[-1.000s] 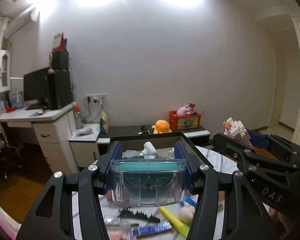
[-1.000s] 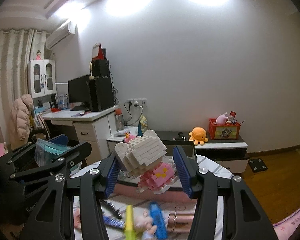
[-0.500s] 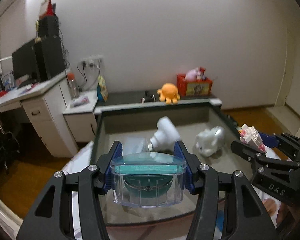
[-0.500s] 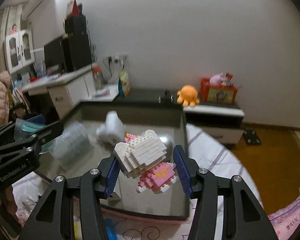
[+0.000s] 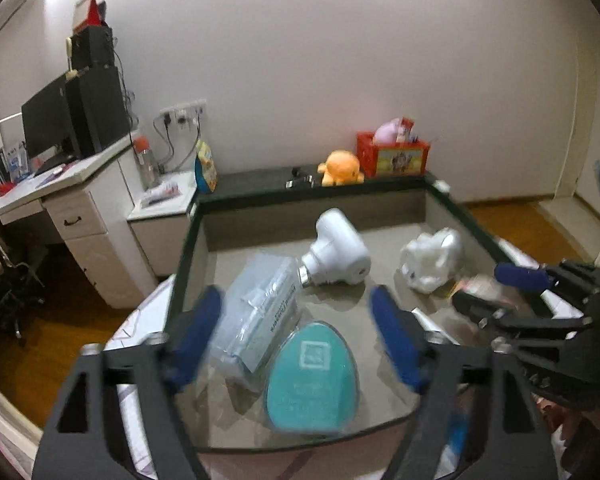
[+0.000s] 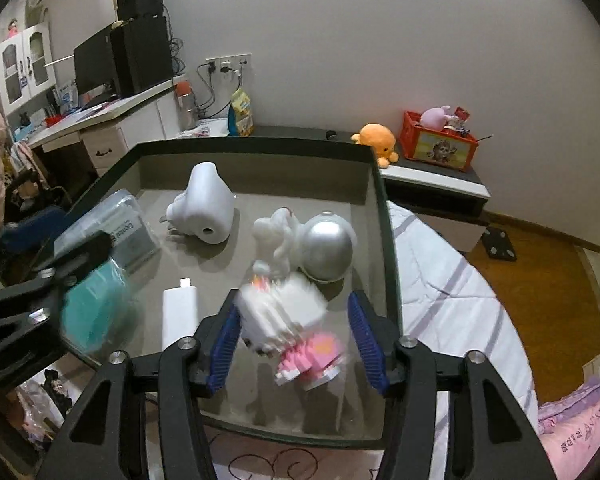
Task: Organize rigid objects
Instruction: 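Open both tools to drop the items into the box, then withdraw both tools from the box back toward the item pile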
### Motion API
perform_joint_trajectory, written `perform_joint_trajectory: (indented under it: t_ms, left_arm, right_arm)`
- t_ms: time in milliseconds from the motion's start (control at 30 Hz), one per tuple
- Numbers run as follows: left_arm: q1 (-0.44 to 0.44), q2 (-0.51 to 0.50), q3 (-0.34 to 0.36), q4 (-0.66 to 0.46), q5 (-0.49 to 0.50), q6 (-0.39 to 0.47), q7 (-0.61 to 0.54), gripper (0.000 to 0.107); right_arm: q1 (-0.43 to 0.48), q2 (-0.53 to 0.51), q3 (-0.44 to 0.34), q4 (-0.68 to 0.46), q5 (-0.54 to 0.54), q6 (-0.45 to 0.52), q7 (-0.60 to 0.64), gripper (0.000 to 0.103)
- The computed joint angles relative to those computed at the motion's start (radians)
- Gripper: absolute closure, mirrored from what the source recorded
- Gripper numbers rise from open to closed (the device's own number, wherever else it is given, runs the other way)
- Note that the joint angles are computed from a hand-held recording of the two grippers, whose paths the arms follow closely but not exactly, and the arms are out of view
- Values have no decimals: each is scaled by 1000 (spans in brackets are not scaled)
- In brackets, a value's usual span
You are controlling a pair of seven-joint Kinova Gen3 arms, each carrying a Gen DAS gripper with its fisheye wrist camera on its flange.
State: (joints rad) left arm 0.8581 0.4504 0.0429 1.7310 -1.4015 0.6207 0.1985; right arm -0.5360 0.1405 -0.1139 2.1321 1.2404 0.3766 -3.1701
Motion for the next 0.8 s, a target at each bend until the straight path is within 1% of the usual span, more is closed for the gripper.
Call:
perform_joint_trajectory:
  t_ms: [33,67,100,133,167,200,267,300,367,400,433,467,533,600,633,667,700,800]
  left_arm:
    - [3,-10,5,15,-24,12,24,22]
    - [-1,-21,22,24,-33,33,33,22]
    - [11,-43,21,40,-30,48,32,21]
    - [30,-58,12,53,-34,65,48,19]
    - [36,-72,22,69,-52,91,77,15]
    - [36,-98,50,100,-83,123,118,14]
    - [2,-133,133,146,-137,181,182,9]
    - [6,-158,166,176,-155,221,217,8]
    - [-20,-184,257,215,-188,298,270,5]
    - [-12,-203,287,238,-198,339,297,5]
    - [-1,-213,313,254,-204,380,317,5]
    - [26,-218,319,264,-205,420,335,5]
    - [119,-233,299,280,-180,502,355,5]
    - [208,-234,271,285,-159,583,376,5]
    - [236,-236,280,289,-146,624,386,5]
    - [245,-234,304,290,-134,664,393,5]
    - [273,-232,310,295,-128,705,412,5]
    - [402,-212,283,287,-88,827,437,5]
  right_arm:
    - [12,-18,-16,18,34,-10,-40,31]
    - [32,-34,-46,34,67,-3,-80,27]
    - [61,-48,-92,46,101,19,-121,22]
    - [78,-68,-133,56,136,48,-162,22]
    - [80,-101,-158,76,160,66,-202,22]
    - [65,-124,-164,88,174,83,-243,22]
    - [2,-183,-165,122,206,142,-324,21]
    - [-23,-224,-186,143,217,182,-365,19]
    - [-46,-301,-272,193,244,263,-446,11]
    - [-50,-324,-318,216,260,304,-487,0]
    - [-63,-353,-364,242,278,344,-528,0]
    - [-69,-368,-410,259,290,385,-568,0]
    - [-74,-394,-503,283,276,466,-622,0]
    - [-83,-413,-594,285,223,548,-630,0]
    - [-78,-411,-639,287,211,588,-645,0]
    - [-75,-414,-684,289,191,629,-649,0]
    - [-85,-422,-726,287,158,670,-657,0]
    - [-93,-433,-856,276,60,792,-657,0]
